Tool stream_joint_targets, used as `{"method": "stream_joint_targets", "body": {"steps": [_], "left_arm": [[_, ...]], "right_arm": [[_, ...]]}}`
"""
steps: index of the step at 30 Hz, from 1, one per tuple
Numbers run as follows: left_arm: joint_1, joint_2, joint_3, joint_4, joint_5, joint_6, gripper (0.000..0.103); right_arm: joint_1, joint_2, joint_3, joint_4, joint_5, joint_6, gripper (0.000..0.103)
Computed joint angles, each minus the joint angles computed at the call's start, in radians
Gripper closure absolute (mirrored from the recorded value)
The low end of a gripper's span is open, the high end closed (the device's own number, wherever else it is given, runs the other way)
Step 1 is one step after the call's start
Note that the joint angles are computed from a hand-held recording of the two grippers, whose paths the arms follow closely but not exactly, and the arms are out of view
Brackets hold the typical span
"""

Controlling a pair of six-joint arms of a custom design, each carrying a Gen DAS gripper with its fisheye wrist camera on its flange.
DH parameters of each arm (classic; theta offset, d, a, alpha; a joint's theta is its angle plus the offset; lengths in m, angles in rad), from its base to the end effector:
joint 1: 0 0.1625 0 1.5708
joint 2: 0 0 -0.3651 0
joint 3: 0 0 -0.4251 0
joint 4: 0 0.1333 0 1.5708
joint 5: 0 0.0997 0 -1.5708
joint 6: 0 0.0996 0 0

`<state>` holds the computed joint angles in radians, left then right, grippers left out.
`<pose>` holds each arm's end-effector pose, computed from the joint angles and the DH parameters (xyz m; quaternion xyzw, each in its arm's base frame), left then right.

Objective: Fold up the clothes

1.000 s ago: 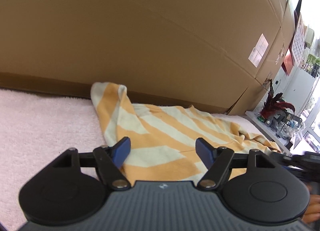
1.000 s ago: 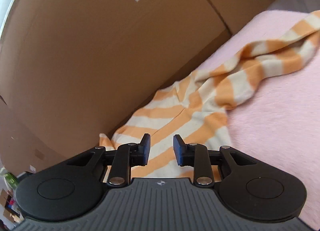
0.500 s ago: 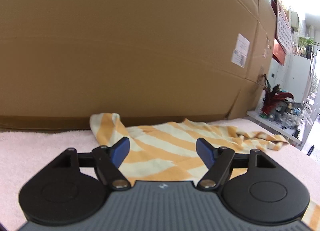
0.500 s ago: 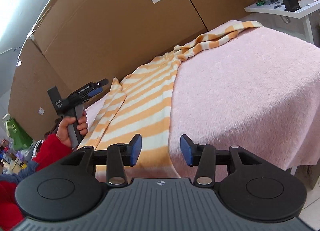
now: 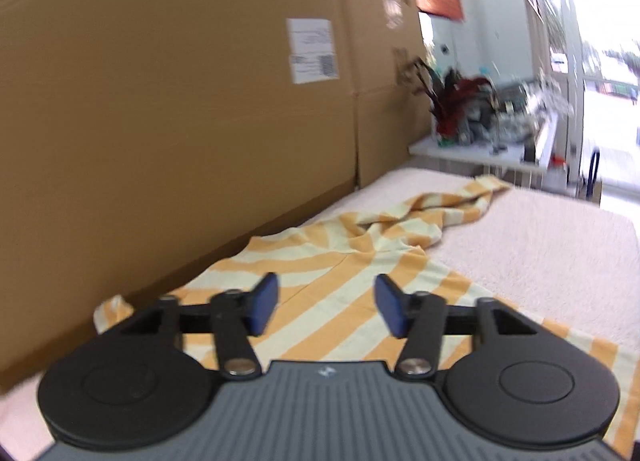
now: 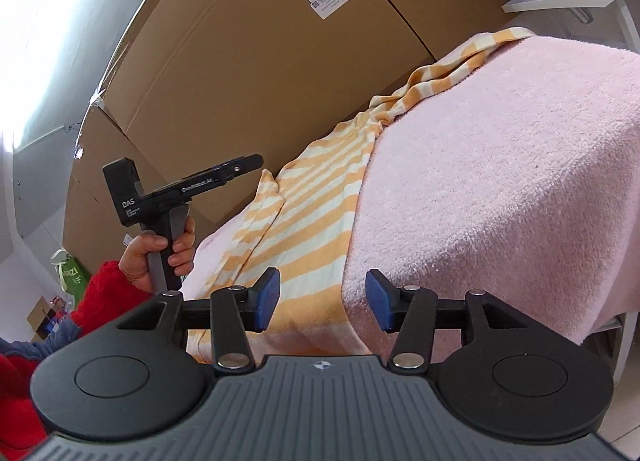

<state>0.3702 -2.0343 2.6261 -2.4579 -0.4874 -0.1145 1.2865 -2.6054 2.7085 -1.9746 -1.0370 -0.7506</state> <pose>-0.1982 -0.3143 0.2363 0.3730 0.7648 -0.4115 0.3266 0.1122 -0.2720 0.2529 -0.2588 0.9188 -0.2546 0.1552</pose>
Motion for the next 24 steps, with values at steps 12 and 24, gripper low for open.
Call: {"method": "stream_joint_targets", "body": {"steps": [12, 24], "left_arm": [[0.132, 0.688, -0.297, -0.487, -0.176, 0.375, 0.043], [0.159, 0.682, -0.289, -0.457, -0.191, 0.176, 0.027]], "right_arm": [[-0.016, 0.116, -0.031, -0.035, 0.051, 0.008, 0.054], [0.168, 0.653, -0.295, -0.769, -0.163, 0.519, 0.062]]}}
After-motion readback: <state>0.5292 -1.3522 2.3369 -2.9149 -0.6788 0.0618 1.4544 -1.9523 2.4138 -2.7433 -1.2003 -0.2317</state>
